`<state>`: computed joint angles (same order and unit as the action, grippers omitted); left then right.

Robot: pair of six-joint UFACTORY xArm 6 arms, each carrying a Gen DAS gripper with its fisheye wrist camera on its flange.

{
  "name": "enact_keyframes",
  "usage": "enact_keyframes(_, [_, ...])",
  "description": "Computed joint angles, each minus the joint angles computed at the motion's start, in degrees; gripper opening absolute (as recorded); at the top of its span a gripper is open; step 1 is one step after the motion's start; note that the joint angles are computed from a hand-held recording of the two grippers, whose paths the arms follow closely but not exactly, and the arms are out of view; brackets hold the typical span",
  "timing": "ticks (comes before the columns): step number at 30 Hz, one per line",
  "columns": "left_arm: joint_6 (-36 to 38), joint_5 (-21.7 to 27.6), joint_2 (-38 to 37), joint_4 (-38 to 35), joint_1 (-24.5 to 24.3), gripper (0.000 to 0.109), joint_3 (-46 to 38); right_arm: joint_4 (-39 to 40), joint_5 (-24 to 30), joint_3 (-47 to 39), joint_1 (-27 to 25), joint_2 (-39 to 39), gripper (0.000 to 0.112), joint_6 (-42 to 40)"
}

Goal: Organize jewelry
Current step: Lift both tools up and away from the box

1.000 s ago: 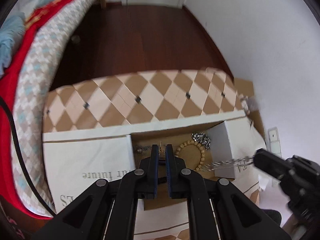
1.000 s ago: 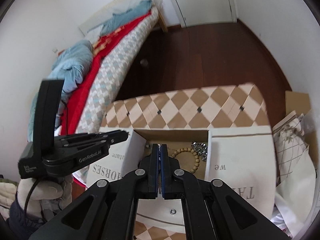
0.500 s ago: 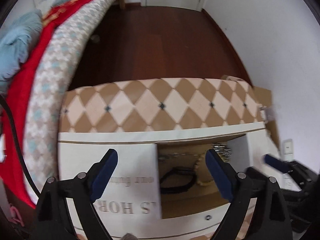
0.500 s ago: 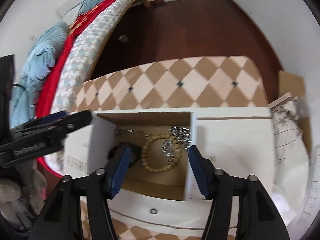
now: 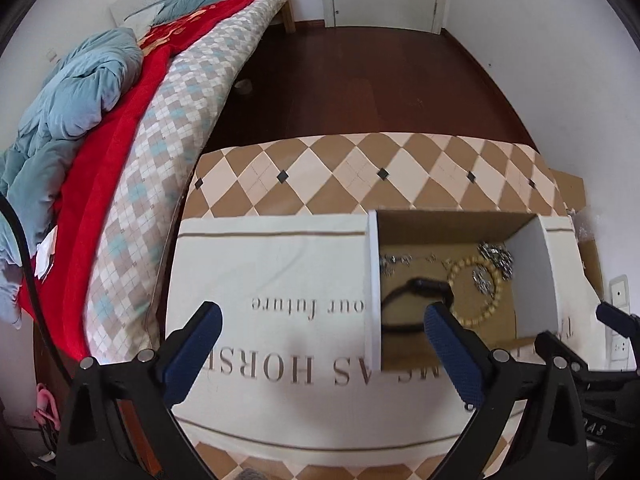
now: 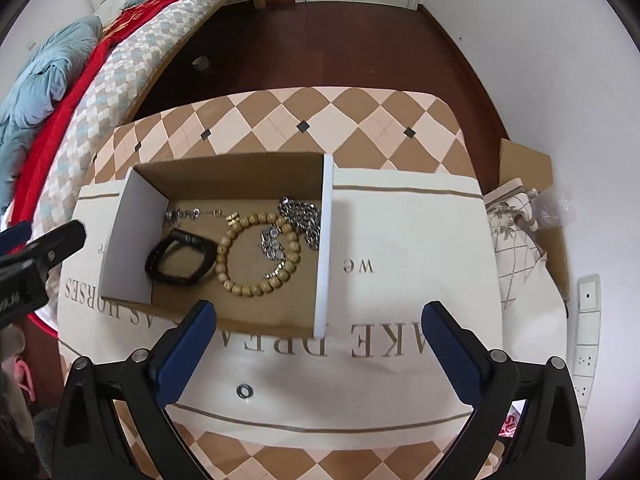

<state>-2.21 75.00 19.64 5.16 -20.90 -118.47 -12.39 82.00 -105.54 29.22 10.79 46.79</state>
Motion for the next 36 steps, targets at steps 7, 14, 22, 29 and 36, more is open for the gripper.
enact_keyframes(7, [-1.2,-6.4,-10.5,0.9,0.1,0.103,12.1,-3.5,1.0,1.1,3.3,-3.3,0.103,3.1])
enact_keyframes(14, [-1.7,-9.3,-18.7,0.1,0.2,0.103,18.9,-10.2,5.2,-2.7,8.6,-4.9,0.103,5.5])
enact_keyframes(22, [-1.6,-12.1,-27.6,-0.2,-0.1,0.103,25.2,-17.3,10.3,-7.9,14.7,-5.5,0.103,8.1])
enact_keyframes(29, [-2.1,-13.5,-32.3,0.2,0.1,0.103,28.0,-21.2,13.5,-11.1,19.7,-6.5,0.103,10.8])
enact_keyframes(36, [-6.7,-13.8,-38.2,5.5,0.7,0.103,37.4,-12.0,7.5,5.9,20.1,-15.7,0.103,18.1])
